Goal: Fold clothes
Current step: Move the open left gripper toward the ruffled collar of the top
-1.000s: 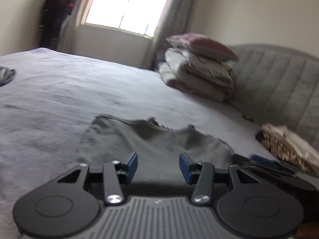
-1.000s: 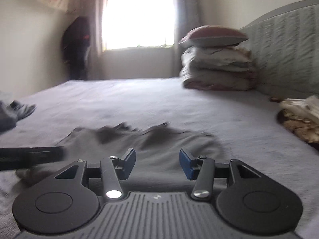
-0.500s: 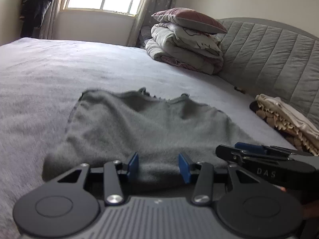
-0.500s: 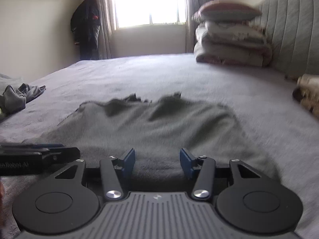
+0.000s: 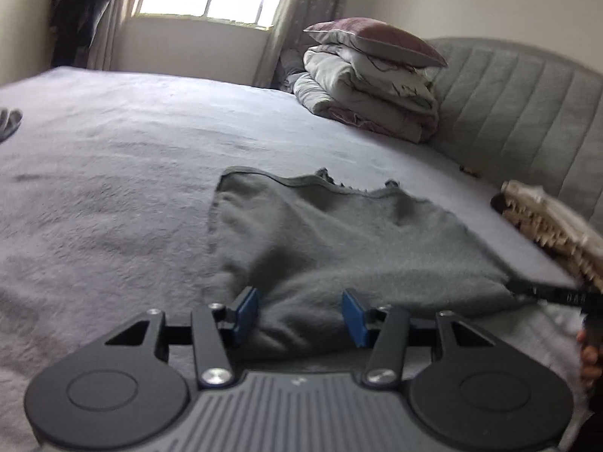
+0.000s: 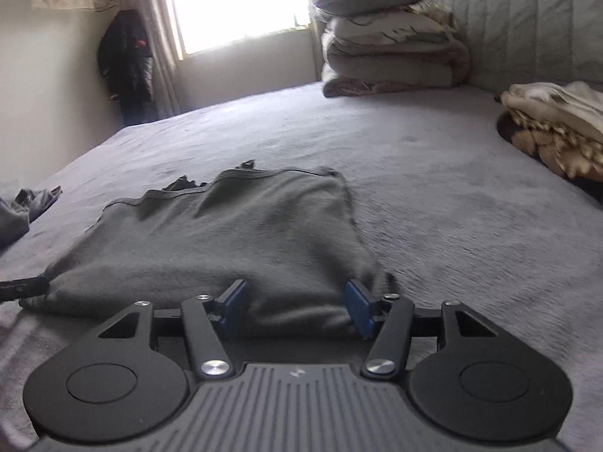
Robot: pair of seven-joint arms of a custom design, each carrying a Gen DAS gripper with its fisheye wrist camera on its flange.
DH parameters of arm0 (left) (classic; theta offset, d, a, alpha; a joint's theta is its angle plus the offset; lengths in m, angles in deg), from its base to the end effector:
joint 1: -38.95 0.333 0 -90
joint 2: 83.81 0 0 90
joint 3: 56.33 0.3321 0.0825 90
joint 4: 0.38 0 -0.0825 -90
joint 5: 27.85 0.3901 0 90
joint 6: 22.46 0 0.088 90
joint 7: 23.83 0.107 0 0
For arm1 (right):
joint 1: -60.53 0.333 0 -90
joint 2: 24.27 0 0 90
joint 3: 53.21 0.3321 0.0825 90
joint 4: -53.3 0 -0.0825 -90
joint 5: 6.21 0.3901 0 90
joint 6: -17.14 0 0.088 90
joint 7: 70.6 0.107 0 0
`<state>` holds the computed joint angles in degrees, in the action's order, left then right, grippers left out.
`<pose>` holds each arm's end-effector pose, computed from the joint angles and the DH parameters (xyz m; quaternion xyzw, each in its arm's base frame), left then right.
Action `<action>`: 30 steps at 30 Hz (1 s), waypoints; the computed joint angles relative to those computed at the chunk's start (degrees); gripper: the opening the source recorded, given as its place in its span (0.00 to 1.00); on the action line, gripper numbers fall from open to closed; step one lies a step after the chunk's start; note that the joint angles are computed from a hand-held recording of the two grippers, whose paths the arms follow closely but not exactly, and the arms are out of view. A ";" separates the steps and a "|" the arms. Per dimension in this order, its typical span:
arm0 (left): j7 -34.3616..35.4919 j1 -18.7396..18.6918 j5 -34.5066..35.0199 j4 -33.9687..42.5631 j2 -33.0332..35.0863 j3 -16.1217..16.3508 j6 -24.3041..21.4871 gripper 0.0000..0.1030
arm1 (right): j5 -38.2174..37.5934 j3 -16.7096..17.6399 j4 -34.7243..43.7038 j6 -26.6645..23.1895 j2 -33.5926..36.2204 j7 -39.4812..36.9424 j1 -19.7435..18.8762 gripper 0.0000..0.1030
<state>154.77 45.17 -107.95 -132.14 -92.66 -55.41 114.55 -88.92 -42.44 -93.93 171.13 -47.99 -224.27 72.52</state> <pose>0.5150 0.0562 0.4548 -0.4687 0.7262 -0.4889 0.1180 0.3822 0.1971 0.4471 -0.4772 0.7272 -0.3489 0.3490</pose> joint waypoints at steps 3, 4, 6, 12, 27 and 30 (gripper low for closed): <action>-2.51 -0.17 0.40 2.72 0.93 -0.19 -1.27 0.51 | 1.51 0.02 1.93 -0.66 0.48 -4.52 -0.25 0.58; -2.39 -0.46 0.13 3.78 1.44 -0.52 -1.22 0.51 | 0.09 0.29 3.36 -0.94 1.38 -4.84 -0.65 0.59; -2.17 -1.01 -0.36 5.95 2.51 -1.18 -1.14 0.52 | -2.52 0.31 6.56 -1.61 3.67 -5.36 -1.03 0.59; -5.50 -2.27 4.15 12.93 7.28 -3.56 -1.81 0.58 | 0.31 -2.79 14.99 1.72 10.83 -13.83 -0.15 0.60; -5.56 -0.77 16.29 29.39 24.83 -11.03 0.96 0.60 | 14.84 -9.90 30.59 10.72 29.85 -39.96 0.49 0.62; -4.74 0.11 14.24 30.09 25.73 -11.88 3.74 0.58 | 10.17 -12.37 30.84 13.51 30.39 -32.81 0.66 0.62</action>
<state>150.03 45.28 -93.71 -102.05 -66.93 -67.29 118.30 -78.75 -54.80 -63.09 184.64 -17.60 -257.08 73.17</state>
